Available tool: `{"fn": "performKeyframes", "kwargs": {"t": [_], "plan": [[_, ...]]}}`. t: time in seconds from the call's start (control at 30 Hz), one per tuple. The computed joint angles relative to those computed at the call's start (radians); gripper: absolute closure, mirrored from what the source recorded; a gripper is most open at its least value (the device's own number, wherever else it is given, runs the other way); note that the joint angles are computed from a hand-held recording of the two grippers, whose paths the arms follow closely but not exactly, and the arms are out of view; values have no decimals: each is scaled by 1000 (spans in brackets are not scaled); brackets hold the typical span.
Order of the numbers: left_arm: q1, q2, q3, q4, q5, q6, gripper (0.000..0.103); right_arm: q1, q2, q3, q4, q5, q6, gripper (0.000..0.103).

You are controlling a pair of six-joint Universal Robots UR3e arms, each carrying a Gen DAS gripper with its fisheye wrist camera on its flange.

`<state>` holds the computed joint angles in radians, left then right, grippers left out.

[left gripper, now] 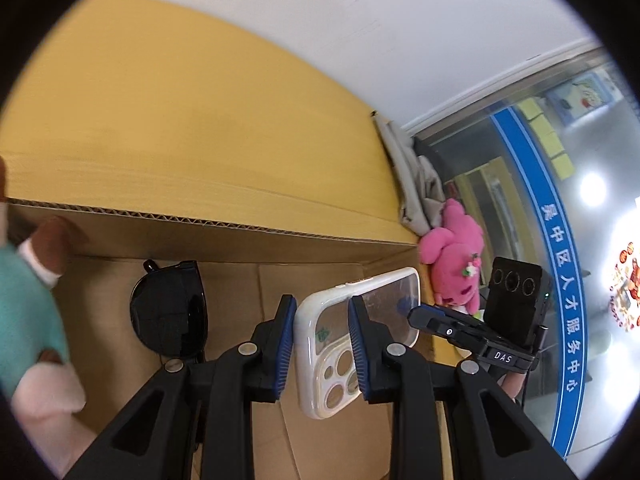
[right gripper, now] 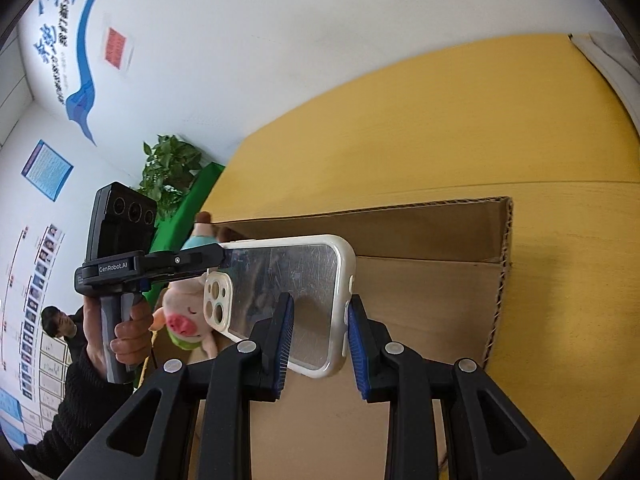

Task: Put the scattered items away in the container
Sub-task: 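Carry the phone case with both grippers over the box, then open both grippers to release the phone case into the box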

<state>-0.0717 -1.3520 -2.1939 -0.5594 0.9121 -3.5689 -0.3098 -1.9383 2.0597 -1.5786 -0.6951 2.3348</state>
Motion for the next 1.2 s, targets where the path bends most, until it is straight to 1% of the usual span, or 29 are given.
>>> {"fn": "performKeyframes", "kwargs": {"t": [0.1, 0.13, 0.27, 0.3, 0.37, 0.43, 0.5, 0.53, 0.57, 0.6, 0.63, 0.7, 0.83, 1.03, 1.1, 1.13, 1.2], "plan": [[33, -22, -41, 43, -42, -5, 76, 24, 45, -20, -53, -20, 33, 75], [35, -27, -47, 43, -40, -4, 75, 38, 51, -24, -83, -37, 61, 75], [29, -24, -50, 1, 10, -4, 73, 112, 45, -11, -220, -131, 178, 75], [25, -30, -44, -7, 27, -9, 74, 140, 48, -8, -267, -157, 216, 75], [5, -43, -23, -39, 91, -16, 76, 204, 64, -14, -357, -214, 293, 76], [-7, -58, -14, -44, 119, -24, 77, 277, 88, -34, -433, -281, 372, 77], [-24, -81, 8, -55, 153, -32, 85, 349, 118, -61, -496, -364, 438, 77], [-28, -89, 16, -55, 160, -32, 85, 372, 130, -71, -517, -395, 459, 77], [-22, -94, 11, -45, 144, -29, 93, 392, 136, -81, -528, -424, 477, 77], [-8, -100, -2, -28, 100, -19, 101, 414, 146, -91, -541, -449, 500, 77], [-13, -113, 4, -19, 83, -17, 101, 437, 159, -97, -559, -474, 527, 77], [-59, -148, 55, -30, 130, -22, 101, 473, 175, -105, -583, -519, 567, 77], [-77, -180, 64, 13, 132, -45, 101, 528, 199, -123, -610, -579, 639, 77], [-97, -184, 90, -20, 161, -30, 101, 585, 238, -124, -657, -662, 713, 76], [-115, -211, 106, -12, 180, -45, 101, 634, 266, -143, -669, -740, 729, 88], [-119, -215, 108, -7, 186, -49, 101, 652, 278, -150, -667, -764, 731, 88], [-128, -224, 119, -5, 196, -55, 101, 650, 278, -146, -663, -766, 722, 86]]}}
